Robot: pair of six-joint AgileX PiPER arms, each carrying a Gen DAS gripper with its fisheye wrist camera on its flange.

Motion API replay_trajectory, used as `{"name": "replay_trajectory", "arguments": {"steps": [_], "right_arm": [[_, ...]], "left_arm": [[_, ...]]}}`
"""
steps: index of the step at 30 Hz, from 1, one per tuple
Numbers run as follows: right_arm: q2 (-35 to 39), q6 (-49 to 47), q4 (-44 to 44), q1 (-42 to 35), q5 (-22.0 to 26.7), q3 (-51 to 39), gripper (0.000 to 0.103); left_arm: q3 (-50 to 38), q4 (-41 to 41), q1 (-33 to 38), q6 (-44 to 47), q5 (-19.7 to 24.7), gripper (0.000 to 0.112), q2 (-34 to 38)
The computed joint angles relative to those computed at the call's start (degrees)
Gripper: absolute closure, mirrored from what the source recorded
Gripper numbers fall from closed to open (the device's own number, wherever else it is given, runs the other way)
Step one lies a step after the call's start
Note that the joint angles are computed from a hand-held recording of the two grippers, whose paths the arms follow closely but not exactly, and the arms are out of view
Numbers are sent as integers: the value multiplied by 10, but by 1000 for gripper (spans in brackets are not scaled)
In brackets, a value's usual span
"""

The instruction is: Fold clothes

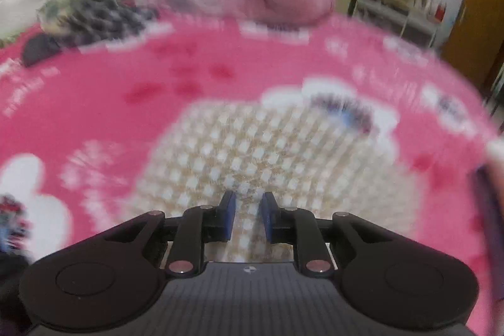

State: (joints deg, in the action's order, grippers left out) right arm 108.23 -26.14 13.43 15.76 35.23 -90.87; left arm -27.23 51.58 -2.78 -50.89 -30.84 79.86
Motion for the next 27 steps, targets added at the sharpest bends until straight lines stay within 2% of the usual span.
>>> {"name": "replay_trajectory", "arguments": {"steps": [2,4,6,8,11,12,13,15,18,23,25,26,27], "right_arm": [[19,-9,38,-20,34,-35,86],[28,36,-1,-17,106,-96,86],[19,54,-24,-8,141,-131,85],[8,34,-4,-3,113,-124,84],[55,55,-53,14,80,-138,84],[80,67,-85,19,55,-131,86],[98,80,-105,20,52,-140,86],[115,98,-118,21,93,-189,86],[138,110,-124,28,192,-295,85],[122,44,-36,30,171,-290,84],[164,39,-46,33,162,-300,84],[176,23,-24,25,136,-284,84],[188,22,-9,19,134,-290,84]], "left_arm": [[2,11,2,0,-3,42,-2],[10,-3,1,22,-8,42,-4],[16,-14,2,38,-16,42,-2],[17,-9,7,34,-23,42,0],[17,-12,11,36,-29,42,4],[11,6,18,17,-34,42,8],[8,20,22,4,-37,41,10],[9,29,23,-2,-34,41,6],[17,20,23,10,-40,41,6],[14,28,31,-1,-50,41,13],[11,21,34,-2,-51,41,17],[4,46,44,-27,-57,39,20],[1,61,50,-41,-61,39,22]]}}
